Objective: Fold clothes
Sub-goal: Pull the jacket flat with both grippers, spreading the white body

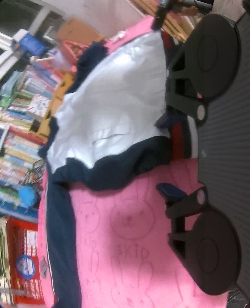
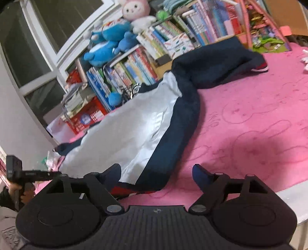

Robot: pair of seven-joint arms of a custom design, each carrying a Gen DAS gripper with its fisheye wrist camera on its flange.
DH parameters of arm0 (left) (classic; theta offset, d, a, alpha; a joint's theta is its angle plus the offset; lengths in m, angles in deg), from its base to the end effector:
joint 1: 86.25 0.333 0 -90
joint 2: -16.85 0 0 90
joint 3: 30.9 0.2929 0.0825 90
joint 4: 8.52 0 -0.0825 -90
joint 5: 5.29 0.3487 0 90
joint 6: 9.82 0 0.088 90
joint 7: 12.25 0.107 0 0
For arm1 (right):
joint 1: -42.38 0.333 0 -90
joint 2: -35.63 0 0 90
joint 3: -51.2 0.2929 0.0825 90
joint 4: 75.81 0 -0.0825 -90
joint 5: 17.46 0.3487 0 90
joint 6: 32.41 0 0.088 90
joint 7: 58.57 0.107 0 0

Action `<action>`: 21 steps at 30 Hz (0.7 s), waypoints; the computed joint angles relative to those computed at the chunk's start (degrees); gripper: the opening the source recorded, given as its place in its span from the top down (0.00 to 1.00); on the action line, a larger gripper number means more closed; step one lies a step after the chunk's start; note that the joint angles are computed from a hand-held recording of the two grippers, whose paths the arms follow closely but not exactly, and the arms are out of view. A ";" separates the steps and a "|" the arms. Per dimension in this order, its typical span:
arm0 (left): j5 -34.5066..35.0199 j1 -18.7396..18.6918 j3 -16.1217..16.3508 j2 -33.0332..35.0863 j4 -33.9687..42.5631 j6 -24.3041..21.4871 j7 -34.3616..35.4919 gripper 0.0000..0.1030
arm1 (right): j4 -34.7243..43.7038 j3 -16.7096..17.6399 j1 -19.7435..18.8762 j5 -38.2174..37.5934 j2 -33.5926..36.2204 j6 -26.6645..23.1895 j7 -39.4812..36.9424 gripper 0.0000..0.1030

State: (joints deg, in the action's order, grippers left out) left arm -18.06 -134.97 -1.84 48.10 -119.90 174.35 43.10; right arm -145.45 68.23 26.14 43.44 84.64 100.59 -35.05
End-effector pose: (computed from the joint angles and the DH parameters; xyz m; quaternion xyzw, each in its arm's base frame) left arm 0.5928 -0.2315 0.3326 -0.7441 0.5365 -0.3516 0.1864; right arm 0.7368 -0.0424 0.3149 -0.7038 0.4909 -0.0008 0.5135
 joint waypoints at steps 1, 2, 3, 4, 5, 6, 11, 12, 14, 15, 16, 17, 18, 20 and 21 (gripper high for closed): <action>3.62 -0.87 1.64 1.54 1.42 -0.38 -3.09 0.41 | 0.60 -0.15 0.98 -0.29 0.58 1.23 0.38 0.19; 3.22 -3.01 4.13 3.55 2.98 -0.88 -3.13 0.48 | 1.68 -0.32 2.39 -0.77 1.50 3.11 1.32 0.20; 0.83 -3.63 4.62 4.77 4.15 -0.86 -1.38 0.55 | 2.85 0.10 3.20 -0.73 2.58 4.79 1.68 0.28; 0.50 -3.48 4.48 5.34 5.01 -0.86 -2.03 0.67 | 3.88 0.69 3.34 -0.80 3.53 4.95 2.26 0.49; 0.35 -3.61 4.58 5.49 5.22 -0.53 -2.45 0.78 | 6.15 0.53 3.86 -2.17 4.97 3.16 5.35 0.58; 0.47 -2.97 3.40 4.34 4.15 1.02 -1.85 0.82 | 7.58 0.83 3.94 -3.05 5.89 1.61 7.16 0.70; -0.64 1.65 -4.43 -1.78 -1.43 8.37 3.89 0.85 | 4.79 5.62 -2.70 1.81 3.97 -8.71 0.99 0.81; -0.84 1.71 -5.09 -2.93 -2.67 9.18 5.03 0.85 | 6.29 5.96 -4.11 2.90 4.84 -13.31 0.49 0.81; -2.79 -0.85 -3.42 -3.74 -4.04 8.29 6.85 0.84 | 10.07 5.34 -5.50 3.18 6.45 -20.72 -0.37 0.81; -3.72 -1.72 -2.91 -4.05 -4.60 7.54 7.57 0.84 | 10.38 4.03 -4.96 2.70 5.84 -20.84 -1.02 0.81; -4.73 -2.01 -2.88 -4.09 -4.78 6.75 7.96 0.84 | 10.01 2.45 -4.08 1.67 4.78 -19.83 -1.50 0.81; -5.73 -2.24 -2.89 -4.08 -4.91 5.95 8.30 0.84 | 9.81 1.11 -3.22 0.51 3.99 -18.90 -1.62 0.81; -6.73 -2.49 -2.87 -4.06 -5.02 5.14 8.62 0.84 | 10.07 0.09 -2.41 -0.67 3.79 -18.39 -1.17 0.81; -8.36 -4.89 -0.55 -3.79 -5.20 3.63 9.67 0.83 | 9.95 -1.28 -1.10 -3.07 3.43 -17.37 -1.02 0.80; -8.73 -6.12 0.71 -3.64 -5.32 2.88 9.81 0.82 | 8.61 -1.96 -0.30 -4.39 2.53 -15.71 -1.83 0.78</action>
